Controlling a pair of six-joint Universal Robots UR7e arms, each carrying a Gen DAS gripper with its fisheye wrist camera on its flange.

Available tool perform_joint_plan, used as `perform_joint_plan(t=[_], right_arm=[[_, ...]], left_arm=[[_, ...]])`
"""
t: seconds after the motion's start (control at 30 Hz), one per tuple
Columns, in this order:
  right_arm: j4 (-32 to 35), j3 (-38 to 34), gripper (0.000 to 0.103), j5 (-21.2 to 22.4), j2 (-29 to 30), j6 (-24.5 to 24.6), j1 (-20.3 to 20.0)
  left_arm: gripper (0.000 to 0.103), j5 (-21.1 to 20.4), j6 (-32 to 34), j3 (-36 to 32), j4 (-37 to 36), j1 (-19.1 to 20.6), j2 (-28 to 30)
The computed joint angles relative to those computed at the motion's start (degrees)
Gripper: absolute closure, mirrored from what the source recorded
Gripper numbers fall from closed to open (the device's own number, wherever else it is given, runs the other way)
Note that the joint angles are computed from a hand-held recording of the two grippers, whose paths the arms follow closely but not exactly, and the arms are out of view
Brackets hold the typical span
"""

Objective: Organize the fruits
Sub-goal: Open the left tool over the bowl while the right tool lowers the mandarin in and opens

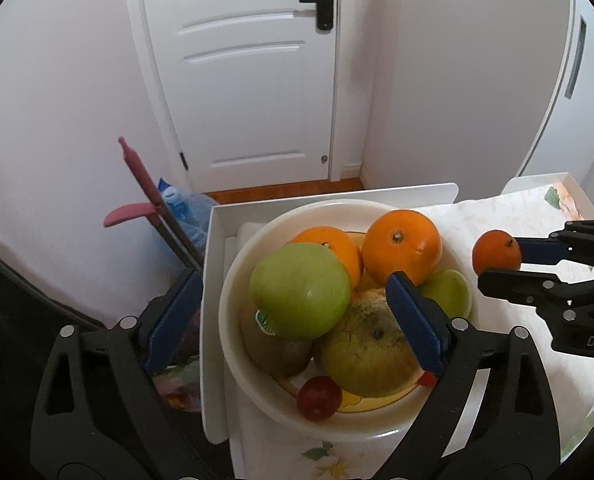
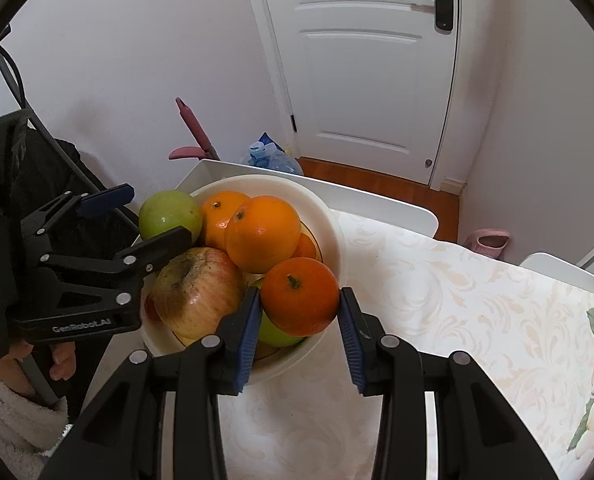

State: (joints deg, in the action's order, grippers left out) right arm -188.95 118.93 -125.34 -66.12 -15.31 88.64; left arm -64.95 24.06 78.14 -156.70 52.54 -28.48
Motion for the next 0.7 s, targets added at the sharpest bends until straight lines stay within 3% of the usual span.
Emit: perform_joint_plan(t=[0.7], right_arm=[[3.2, 2.3, 0.068, 3.0, 0.9, -2.7, 1.0]], left_arm=[[0.005, 3.2, -1.8, 5.9, -2.6, -0.4, -5.3]])
